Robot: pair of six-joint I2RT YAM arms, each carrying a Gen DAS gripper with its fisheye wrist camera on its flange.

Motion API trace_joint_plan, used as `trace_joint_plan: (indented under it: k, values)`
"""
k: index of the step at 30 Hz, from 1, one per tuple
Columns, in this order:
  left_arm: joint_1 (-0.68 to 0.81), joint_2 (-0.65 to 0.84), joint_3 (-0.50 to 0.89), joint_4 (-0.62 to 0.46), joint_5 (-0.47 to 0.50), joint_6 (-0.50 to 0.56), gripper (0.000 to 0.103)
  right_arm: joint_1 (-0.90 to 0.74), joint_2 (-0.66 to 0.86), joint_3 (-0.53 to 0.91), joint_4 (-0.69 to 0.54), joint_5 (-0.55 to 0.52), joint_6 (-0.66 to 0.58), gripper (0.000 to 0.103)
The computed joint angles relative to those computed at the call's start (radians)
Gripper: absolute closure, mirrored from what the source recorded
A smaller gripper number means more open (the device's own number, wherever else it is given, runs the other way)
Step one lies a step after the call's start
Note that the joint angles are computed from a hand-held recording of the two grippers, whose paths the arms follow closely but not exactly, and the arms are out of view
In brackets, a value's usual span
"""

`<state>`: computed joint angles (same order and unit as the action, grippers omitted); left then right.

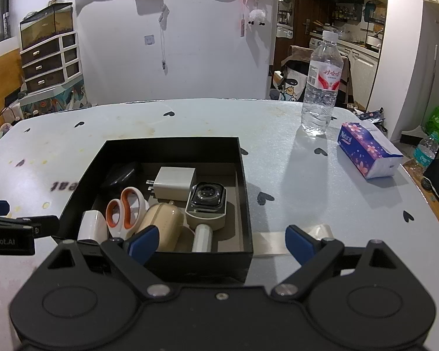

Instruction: Organize rigid objects

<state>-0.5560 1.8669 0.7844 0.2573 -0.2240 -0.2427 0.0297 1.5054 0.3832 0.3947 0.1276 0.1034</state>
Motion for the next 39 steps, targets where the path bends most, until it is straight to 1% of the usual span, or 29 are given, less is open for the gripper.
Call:
trace_joint_plan:
  k: [39]
  values:
    - [0.002, -0.004, -0.004, 0.000, 0.003, 0.000, 0.000, 0.011, 0.002, 0.001, -0.004, -0.003, 0.010, 0.009]
